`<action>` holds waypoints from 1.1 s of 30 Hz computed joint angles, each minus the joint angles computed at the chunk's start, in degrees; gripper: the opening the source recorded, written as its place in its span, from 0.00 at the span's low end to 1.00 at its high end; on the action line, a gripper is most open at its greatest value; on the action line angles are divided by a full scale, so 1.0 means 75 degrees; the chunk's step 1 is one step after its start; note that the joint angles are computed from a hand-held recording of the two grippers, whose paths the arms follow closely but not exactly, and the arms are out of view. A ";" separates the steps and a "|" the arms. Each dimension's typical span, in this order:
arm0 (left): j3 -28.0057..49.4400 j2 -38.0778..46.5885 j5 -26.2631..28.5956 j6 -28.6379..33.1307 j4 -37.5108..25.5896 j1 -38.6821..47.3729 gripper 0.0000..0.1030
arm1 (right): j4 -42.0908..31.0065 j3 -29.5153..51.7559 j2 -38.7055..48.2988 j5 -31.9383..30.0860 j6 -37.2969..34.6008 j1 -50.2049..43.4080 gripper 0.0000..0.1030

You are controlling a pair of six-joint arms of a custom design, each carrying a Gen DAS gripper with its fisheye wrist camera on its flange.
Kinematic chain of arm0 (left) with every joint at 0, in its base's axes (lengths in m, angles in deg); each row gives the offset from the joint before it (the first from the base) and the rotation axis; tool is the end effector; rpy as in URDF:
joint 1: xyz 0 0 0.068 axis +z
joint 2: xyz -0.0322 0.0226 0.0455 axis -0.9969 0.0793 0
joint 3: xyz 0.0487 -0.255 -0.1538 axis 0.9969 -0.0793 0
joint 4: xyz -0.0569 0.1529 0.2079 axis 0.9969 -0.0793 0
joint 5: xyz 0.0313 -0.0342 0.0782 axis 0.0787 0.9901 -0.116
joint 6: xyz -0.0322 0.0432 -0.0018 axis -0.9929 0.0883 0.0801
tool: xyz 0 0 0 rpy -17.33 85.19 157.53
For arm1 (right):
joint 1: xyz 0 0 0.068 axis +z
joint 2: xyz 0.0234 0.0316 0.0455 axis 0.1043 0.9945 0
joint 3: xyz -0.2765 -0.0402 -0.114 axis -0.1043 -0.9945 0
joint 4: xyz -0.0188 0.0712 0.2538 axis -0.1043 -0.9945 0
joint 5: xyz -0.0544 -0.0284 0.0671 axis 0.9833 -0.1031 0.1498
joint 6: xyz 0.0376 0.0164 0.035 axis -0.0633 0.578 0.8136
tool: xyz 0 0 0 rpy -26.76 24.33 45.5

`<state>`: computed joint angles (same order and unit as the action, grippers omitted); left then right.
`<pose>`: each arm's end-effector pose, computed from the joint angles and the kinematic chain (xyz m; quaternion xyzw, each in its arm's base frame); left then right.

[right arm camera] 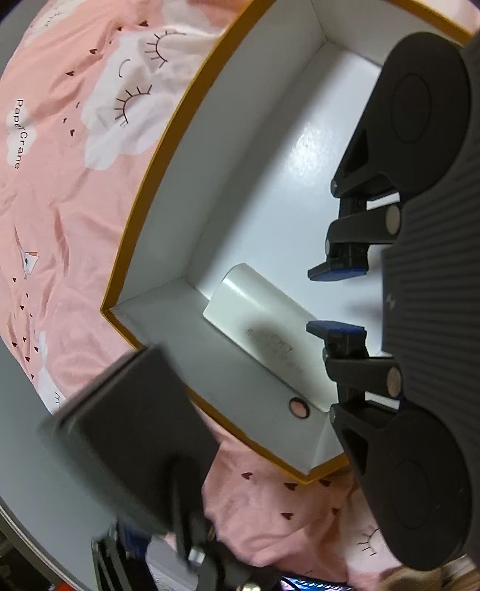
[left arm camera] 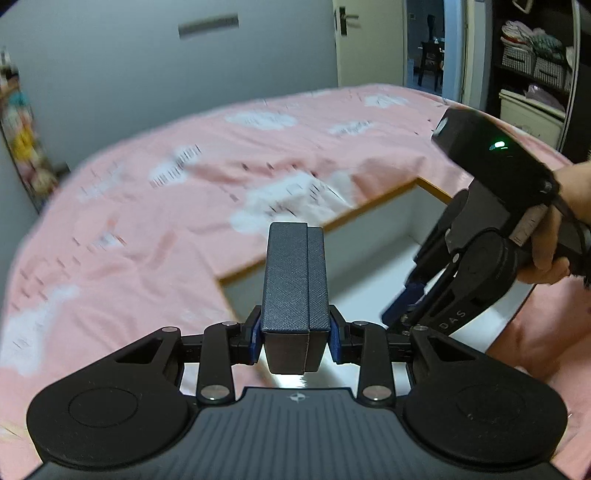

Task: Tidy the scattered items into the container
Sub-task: 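Lower the grey box into the orange box beside the tube and open the left gripper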

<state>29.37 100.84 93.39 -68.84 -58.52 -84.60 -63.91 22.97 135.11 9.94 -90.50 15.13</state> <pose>0.2352 -0.0015 0.2347 0.1241 0.9191 -0.0199 0.3736 0.3920 0.0781 0.2102 -0.3509 0.9057 0.1891 0.1443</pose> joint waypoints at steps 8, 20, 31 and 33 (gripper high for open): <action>0.0009 0.1627 0.1318 -0.2948 0.0643 -0.0152 0.37 | 0.0496 -0.0464 -0.0151 0.1046 -0.0205 -0.0048 0.32; 0.0103 0.3261 0.2257 -0.5116 0.1208 -0.0058 0.37 | 0.1058 -0.0918 -0.0122 0.1468 -0.0367 -0.0274 0.35; 0.0157 0.3098 0.1551 -0.4845 0.0522 -0.0345 0.50 | 0.1182 -0.1233 -0.0308 0.1376 -0.0405 -0.0263 0.38; 0.0113 0.2858 0.1143 -0.4702 0.0407 -0.0468 0.50 | 0.1205 -0.1261 -0.0315 0.1353 -0.0402 -0.0229 0.38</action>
